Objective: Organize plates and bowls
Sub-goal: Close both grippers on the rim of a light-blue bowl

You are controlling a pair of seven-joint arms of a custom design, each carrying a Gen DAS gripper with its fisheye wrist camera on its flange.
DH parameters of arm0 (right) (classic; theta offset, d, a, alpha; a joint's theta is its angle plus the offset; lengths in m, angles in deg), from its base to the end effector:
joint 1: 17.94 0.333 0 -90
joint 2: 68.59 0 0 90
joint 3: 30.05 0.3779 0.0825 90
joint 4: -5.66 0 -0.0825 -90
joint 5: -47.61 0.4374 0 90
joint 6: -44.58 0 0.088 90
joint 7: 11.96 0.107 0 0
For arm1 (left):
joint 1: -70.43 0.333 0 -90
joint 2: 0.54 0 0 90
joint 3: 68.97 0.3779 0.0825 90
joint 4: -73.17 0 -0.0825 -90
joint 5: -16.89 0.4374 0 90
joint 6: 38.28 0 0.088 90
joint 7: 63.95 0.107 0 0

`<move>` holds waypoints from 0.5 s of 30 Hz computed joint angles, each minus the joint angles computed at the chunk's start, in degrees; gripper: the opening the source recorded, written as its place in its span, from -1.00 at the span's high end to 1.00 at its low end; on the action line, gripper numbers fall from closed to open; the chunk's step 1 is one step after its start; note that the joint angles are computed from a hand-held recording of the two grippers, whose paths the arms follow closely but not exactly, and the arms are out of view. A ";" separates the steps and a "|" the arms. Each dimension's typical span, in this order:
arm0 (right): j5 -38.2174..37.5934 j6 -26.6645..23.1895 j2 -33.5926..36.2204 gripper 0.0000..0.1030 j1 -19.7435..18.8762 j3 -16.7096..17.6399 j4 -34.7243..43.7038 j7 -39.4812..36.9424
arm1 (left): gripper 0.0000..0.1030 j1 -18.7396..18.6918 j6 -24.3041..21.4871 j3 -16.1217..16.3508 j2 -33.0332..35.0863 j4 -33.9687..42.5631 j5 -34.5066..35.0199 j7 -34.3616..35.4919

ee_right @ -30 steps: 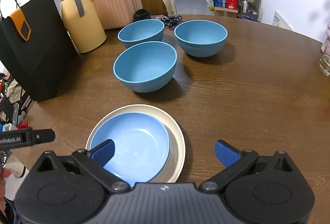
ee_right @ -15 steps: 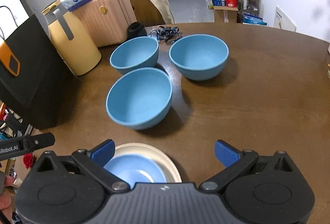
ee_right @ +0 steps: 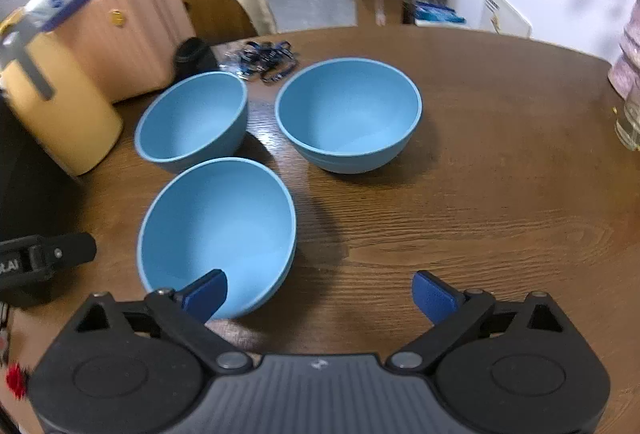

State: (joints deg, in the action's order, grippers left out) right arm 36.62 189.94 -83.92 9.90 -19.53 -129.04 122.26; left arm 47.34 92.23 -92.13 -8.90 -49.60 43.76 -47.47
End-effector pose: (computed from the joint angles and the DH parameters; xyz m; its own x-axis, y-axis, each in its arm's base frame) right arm 0.4093 0.3337 0.5163 0.0673 -0.9885 -0.1356 -0.8957 0.0000 -0.4446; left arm 0.4001 -0.4153 0.5308 0.1969 -0.9793 0.0475 -0.8478 -0.1944 -0.4934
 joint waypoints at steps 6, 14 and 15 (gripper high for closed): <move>-1.74 -2.49 6.16 -0.87 -0.60 1.14 4.13 7.10 | -0.95 0.76 4.39 2.80 4.14 0.34 -3.76 7.54; -2.22 -3.77 9.95 -0.69 0.29 0.92 5.91 13.66 | -0.61 0.40 7.82 4.58 7.97 1.48 -7.19 14.54; -2.30 -3.72 10.18 -0.62 0.39 0.89 5.92 14.33 | -0.51 0.38 8.12 4.82 8.61 1.91 -7.61 15.36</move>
State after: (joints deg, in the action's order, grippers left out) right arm 34.32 186.21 -73.74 10.29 -18.64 -123.12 136.59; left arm 47.71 100.35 -87.31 -0.30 -47.68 36.15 -32.10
